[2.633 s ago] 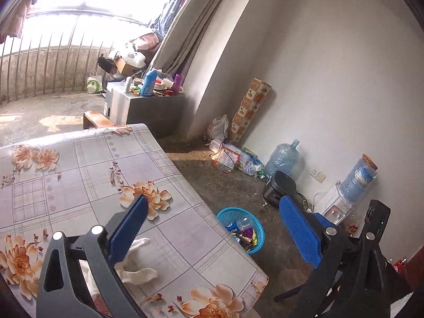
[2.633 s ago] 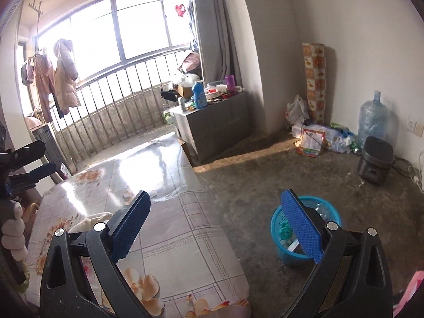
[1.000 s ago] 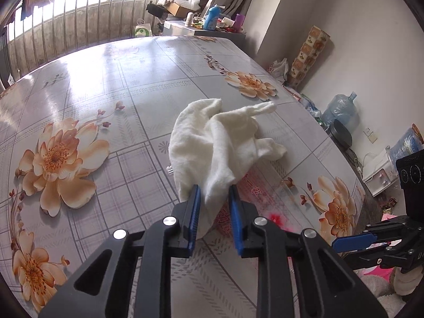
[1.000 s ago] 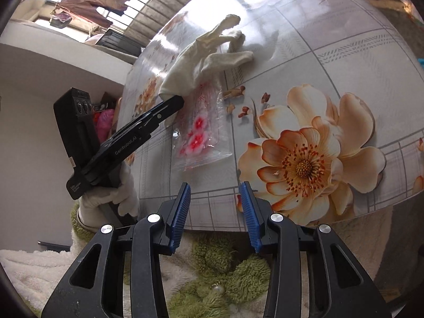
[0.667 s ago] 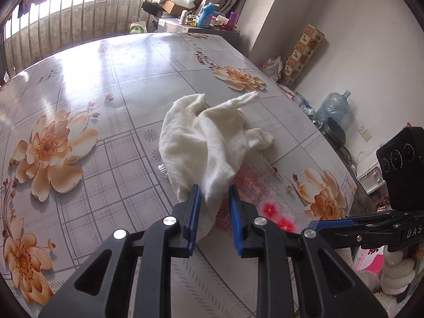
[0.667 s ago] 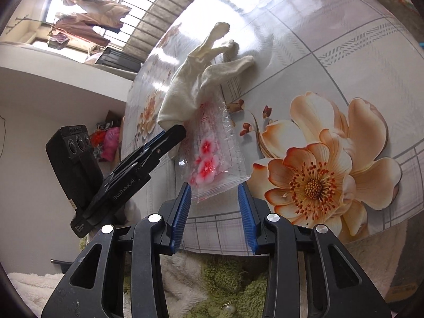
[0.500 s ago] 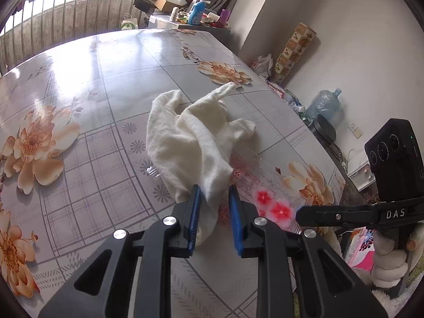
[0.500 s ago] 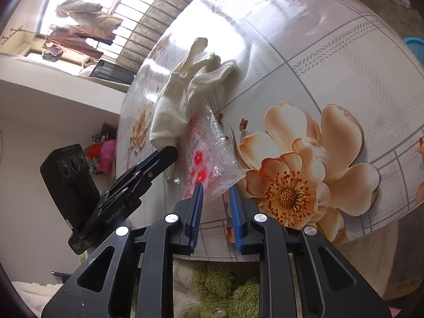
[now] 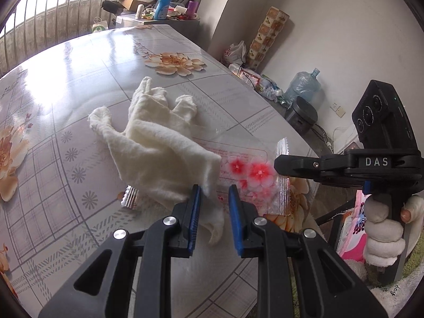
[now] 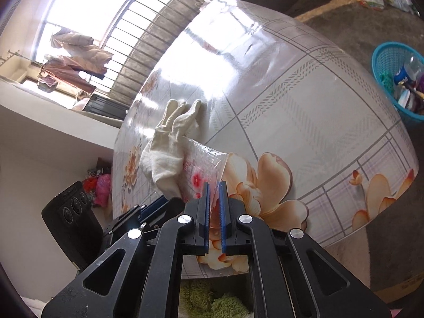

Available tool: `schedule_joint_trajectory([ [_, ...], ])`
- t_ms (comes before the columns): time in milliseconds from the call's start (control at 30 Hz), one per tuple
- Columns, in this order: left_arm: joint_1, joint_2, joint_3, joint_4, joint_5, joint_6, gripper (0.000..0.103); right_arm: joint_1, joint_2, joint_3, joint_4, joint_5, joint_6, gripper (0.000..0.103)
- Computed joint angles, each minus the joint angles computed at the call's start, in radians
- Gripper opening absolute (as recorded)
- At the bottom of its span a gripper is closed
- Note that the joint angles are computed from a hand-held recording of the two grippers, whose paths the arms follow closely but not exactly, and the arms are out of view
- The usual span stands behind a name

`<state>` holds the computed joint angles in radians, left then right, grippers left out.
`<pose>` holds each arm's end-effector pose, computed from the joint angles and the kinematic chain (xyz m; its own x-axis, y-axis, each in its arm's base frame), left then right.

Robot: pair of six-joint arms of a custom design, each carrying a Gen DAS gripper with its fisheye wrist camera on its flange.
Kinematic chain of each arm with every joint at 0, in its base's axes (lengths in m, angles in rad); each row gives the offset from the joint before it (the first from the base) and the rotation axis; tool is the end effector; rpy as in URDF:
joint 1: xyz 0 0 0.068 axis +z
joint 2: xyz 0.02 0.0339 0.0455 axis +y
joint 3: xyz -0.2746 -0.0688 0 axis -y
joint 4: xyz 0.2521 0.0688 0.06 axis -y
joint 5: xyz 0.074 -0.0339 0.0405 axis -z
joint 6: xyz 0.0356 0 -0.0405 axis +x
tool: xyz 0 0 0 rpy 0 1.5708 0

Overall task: Collect trash
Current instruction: 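Close the left tool on the white cloth glove, then close the right tool on the clear plastic bag with red print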

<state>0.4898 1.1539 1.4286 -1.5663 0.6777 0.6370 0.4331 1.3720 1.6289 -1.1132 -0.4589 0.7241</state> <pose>0.1545 0.0571 0.3929 -0.8092 0.0937 -0.5800 0.3325 0.8869 -0.3206 0.2328 0.1250 0.4248 -0.9374 0.2209 -0.2692 -0.0250 0.7284 0.6847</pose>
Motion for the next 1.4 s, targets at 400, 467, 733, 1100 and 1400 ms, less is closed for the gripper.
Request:
schedule_joint_trajectory([
  [400,-0.026,-0.006,-0.013,0.026,-0.014,-0.018,0.021,0.006,-0.029,-0.073,0.043,-0.009,0.022,0.014],
  [467,-0.026,-0.005,-0.012,0.025,-0.013,-0.017,0.021,-0.005,-0.027,-0.064,0.031,-0.013,0.007,0.014],
  [733,-0.054,-0.015,0.004,0.046,-0.061,-0.045,0.015,0.039,-0.015,-0.036,0.016,0.097,-0.022,0.005],
  [1100,-0.068,-0.012,0.035,0.050,-0.099,-0.062,0.010,-0.059,-0.049,-0.043,0.009,0.156,-0.070,0.002],
  [1400,-0.160,-0.058,0.010,0.119,-0.182,-0.124,0.007,-0.078,-0.093,-0.073,0.018,0.180,-0.052,0.002],
])
